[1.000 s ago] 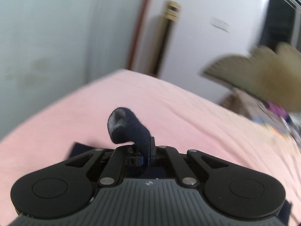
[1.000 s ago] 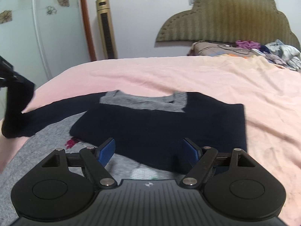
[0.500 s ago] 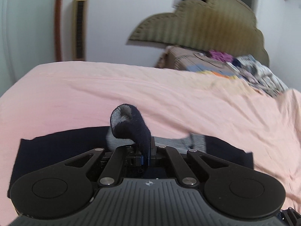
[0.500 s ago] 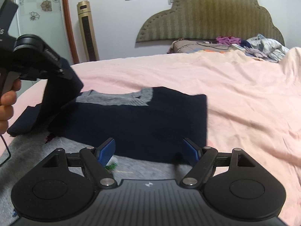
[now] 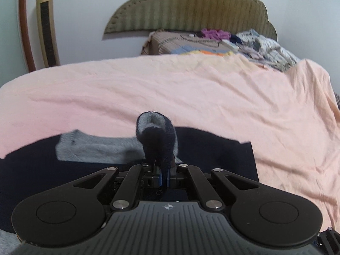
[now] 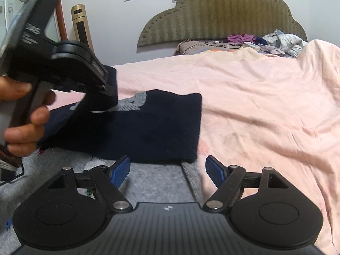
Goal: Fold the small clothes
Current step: 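Lift the sleeve with the left gripper, lay it over the chest, open, then move both open grippers to the ribbed hem of the sweater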
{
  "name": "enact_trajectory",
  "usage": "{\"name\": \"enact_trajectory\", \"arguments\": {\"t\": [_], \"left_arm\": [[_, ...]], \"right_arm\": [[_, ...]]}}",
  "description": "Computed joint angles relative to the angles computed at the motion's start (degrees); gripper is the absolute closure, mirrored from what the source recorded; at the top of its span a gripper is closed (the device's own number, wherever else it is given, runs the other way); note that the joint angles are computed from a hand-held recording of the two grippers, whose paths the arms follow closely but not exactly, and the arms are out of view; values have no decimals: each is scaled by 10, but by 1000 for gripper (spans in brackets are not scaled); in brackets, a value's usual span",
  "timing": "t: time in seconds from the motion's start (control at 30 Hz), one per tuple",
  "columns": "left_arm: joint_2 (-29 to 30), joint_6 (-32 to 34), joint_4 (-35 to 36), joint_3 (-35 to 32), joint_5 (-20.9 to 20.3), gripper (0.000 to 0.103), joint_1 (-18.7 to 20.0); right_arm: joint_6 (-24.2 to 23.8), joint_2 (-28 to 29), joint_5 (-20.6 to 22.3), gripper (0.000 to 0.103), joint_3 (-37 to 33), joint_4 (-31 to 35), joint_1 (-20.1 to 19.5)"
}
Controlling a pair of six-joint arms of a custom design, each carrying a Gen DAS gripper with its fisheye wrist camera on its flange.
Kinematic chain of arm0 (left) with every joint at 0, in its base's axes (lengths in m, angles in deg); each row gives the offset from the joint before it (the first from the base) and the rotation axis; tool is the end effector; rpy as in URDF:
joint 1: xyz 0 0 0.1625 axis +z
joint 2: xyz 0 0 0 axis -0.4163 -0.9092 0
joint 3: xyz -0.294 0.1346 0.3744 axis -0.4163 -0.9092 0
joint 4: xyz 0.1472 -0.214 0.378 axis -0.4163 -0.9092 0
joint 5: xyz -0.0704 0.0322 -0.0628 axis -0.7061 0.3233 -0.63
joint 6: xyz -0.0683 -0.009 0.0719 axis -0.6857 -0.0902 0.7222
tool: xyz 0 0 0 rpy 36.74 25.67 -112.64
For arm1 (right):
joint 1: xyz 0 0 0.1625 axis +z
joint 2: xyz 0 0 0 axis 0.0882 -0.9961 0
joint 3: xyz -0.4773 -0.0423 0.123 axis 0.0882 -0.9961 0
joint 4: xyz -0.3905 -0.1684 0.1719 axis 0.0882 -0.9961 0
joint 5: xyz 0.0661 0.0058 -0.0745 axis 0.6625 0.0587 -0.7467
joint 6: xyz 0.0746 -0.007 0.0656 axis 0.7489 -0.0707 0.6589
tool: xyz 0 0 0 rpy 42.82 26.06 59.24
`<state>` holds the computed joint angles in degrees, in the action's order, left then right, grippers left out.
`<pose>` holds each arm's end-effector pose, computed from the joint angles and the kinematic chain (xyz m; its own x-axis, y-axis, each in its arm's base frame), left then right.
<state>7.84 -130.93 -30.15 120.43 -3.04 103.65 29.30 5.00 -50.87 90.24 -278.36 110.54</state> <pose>0.0207 -0.8134 0.2960 -0.6993 0.3229 -0.6378 0.6528 0.6521 -0.3856 0.3794 -0.6404 -0.1419 -0.8034 0.0307 0.5946 -0.4678 0.5853 -0.6623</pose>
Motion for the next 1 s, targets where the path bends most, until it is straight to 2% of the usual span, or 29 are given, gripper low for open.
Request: {"name": "enact_trajectory", "arguments": {"t": [0.23,0.27,0.33,0.4,0.43,0.5,0.67,0.73,0.87,1.0], "left_arm": [[5,22,-4,22,-10,99,2],[10,24,2,19,-12,94,3],[16,31,6,16,-14,77,4],[14,48,-6,25,-13,47,5],[8,64,-29,41,-16,39,4],[-13,100,-82,81,-19,17,1],[-55,150,-141,141,4,1,-1],[-67,156,-161,155,5,0,-1],[-75,152,-170,159,-18,0,2],[-87,145,-176,167,-26,0,8]], "right_arm": [[5,-4,-4,25,18,-7,-1],[7,-5,-6,25,21,-8,-1],[10,-6,-8,25,24,-10,-1],[10,-7,-10,25,27,-12,-1],[8,-8,-12,25,29,-14,0],[7,-8,-16,25,30,-16,1],[7,-8,-21,25,33,-23,5],[4,-6,-16,25,33,-20,7],[-4,0,-10,25,25,11,10],[-29,18,-41,24,6,23,16]]}}
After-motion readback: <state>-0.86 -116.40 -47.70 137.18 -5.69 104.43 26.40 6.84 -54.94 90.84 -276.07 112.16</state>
